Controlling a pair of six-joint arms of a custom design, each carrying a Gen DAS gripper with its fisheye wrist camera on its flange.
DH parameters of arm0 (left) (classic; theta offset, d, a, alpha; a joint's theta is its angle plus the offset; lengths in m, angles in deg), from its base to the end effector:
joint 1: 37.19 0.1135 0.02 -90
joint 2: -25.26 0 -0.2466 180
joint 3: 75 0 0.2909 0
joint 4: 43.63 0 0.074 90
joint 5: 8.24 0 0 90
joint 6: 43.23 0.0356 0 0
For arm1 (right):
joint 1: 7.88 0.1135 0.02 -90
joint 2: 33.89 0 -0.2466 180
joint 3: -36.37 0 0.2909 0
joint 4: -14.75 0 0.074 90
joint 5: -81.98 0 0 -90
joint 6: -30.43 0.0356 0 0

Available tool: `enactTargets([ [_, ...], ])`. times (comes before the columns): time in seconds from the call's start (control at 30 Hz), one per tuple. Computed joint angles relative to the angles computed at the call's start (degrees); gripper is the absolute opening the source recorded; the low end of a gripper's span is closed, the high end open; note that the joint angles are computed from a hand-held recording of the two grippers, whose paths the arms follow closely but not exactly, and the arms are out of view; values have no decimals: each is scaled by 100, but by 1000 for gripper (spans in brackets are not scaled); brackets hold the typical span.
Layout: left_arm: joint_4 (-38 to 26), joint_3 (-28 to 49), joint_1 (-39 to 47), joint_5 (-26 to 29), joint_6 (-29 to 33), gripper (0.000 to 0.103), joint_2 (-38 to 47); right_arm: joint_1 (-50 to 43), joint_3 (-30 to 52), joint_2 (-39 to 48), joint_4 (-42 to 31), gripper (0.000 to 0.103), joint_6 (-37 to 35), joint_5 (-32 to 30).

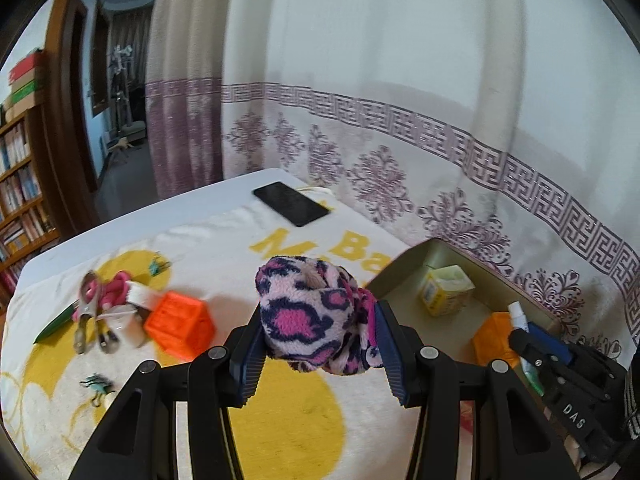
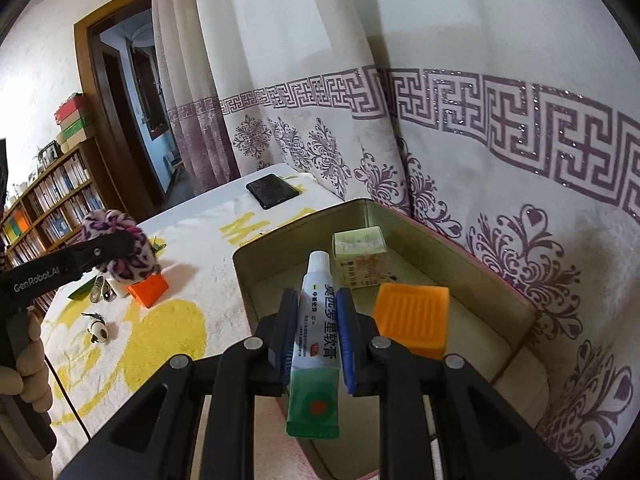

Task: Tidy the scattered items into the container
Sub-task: 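Carry the plush and tube into the tin and open both grippers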

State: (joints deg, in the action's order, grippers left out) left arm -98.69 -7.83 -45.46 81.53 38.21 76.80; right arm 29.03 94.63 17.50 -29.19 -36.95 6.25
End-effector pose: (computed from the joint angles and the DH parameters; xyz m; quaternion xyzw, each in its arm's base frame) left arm 0.2290 -0.0331 0.3154 -0.0031 0.9042 -0.0607 0.4228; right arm 0.1984 0.1380 0.2756 -0.0556 0.8883 0.1230 0.4391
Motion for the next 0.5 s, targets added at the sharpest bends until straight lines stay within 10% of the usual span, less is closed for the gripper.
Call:
enactTargets([
  [0.5,478,751,-1402,-349,-259,52,1354,-395,-212,-282,-70,22,-261,-15],
])
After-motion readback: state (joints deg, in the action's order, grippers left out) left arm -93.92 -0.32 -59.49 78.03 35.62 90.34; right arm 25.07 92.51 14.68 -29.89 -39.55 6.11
